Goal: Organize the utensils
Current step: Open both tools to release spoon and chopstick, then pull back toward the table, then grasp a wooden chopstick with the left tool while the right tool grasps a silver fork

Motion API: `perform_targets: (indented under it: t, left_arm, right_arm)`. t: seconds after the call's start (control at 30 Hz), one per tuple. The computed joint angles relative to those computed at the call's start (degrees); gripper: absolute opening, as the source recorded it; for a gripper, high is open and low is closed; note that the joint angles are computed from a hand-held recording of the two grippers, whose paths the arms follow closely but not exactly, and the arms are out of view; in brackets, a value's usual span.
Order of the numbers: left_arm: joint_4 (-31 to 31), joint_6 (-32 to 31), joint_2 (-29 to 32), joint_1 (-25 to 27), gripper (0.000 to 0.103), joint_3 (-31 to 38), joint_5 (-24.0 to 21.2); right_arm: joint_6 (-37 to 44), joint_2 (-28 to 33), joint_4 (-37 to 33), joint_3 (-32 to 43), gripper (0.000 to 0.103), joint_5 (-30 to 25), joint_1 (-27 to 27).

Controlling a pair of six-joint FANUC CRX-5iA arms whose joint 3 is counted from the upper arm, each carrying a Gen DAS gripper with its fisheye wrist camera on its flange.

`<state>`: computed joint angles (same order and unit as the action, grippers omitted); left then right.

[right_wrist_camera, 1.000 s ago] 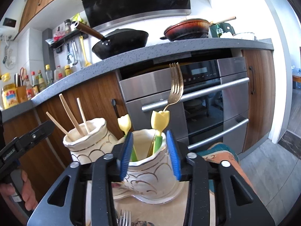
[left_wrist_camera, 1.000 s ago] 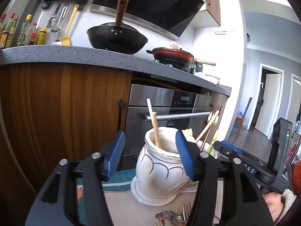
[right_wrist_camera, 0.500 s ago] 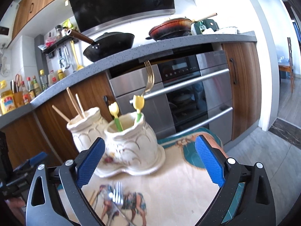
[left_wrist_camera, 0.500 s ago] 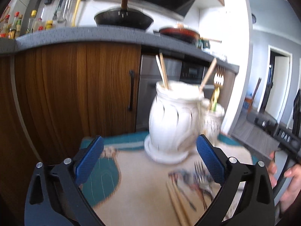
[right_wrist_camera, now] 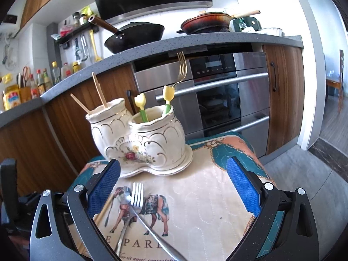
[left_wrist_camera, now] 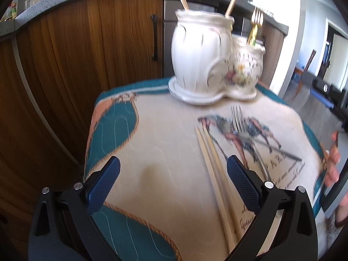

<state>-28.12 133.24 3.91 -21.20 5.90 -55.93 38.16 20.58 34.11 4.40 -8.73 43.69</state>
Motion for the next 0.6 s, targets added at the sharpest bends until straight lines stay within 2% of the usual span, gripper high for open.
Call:
perform_targets:
  t: [0.13, 0.2, 0.27, 0.33, 0.37, 0.5, 0.6]
  left_arm:
    - [2.29, -3.37, 1.73, -0.05, 0.076, 1.51, -2.84]
    - [3.74, -4.96, 2.45, 0.16, 0.071, 2.10, -3.27]
    - [4.81, -6.54, 3.25, 0.09, 0.057, 2.85, -4.07]
    - [6.03, -8.08, 3.96, 0.24, 0.050, 3.38, -4.25]
    - [6.46, -8.66, 4.36, 0.23, 0.039, 3.75, -4.43]
    - [7.10, -10.31, 5.55, 0.28, 0.025, 5.17, -5.15]
    - [9.17, -11.18, 5.59, 1.50, 0.021, 4.74, -3.85]
  right_arm:
    - [8.82, 0.02, -9.14, 2.51, 0.097, -2.11, 0.66]
    - [10.58, -0.02, -10.52, 2.92, 0.097, -2.56, 0.82]
    - [13.52, -0.03, -13.04, 3.65, 0.097, -3.34, 0.96]
    - [16.25, -0.05, -15.54, 4.44, 0.097, -4.14, 1.07]
    - [17.07, -0.06, -16.13, 4.68, 0.097, -4.43, 1.10]
    - [19.44, 0.19, -16.84, 5.50, 0.097, -6.19, 1.39]
    - [23.46, 1.81, -18.23, 8.72, 0.097, -12.15, 2.02]
